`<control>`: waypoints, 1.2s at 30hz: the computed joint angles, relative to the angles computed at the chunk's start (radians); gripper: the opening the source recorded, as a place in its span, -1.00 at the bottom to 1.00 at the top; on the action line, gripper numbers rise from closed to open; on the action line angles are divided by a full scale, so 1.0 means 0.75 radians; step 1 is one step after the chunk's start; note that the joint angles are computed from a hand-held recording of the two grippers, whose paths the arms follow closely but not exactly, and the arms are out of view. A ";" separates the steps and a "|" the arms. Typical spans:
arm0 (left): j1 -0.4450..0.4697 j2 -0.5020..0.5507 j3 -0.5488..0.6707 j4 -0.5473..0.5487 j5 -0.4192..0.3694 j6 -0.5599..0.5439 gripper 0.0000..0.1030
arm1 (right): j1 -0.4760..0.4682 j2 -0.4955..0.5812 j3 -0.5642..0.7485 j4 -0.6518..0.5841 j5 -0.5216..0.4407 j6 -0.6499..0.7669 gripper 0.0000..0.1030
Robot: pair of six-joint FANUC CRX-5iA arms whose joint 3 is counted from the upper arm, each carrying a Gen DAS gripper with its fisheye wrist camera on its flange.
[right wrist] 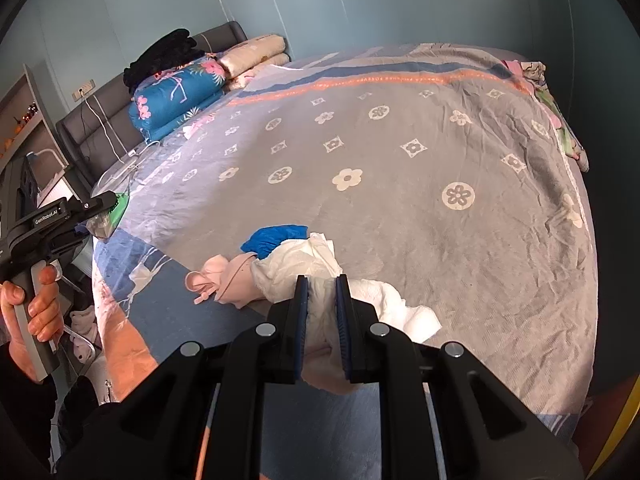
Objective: Collect trash
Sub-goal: 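Carry snack wrapper and white tissue over the yellow-rimmed bin with both tools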
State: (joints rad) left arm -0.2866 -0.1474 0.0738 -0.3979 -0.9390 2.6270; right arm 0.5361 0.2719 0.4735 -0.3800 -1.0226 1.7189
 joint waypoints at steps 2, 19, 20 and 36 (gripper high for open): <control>-0.023 -0.011 0.006 -0.017 -0.008 0.006 -0.28 | -0.006 -0.013 -0.006 -0.011 0.001 0.011 -0.73; -0.438 -0.012 0.301 -0.475 -0.414 0.131 -0.28 | -0.129 -0.228 -0.141 -0.145 0.046 0.151 -0.73; -0.477 -0.001 0.329 -0.515 -0.442 0.143 -0.28 | -0.140 -0.245 -0.150 -0.155 0.049 0.164 -0.73; -0.902 0.447 0.991 -0.965 -0.899 -0.004 -0.27 | -0.340 -0.392 -0.204 -0.241 0.065 0.233 -0.73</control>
State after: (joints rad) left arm -0.9631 0.1877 0.8170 -1.1215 -1.6134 2.6239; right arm 0.2813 -0.0225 0.3205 -0.5610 -0.9740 1.8933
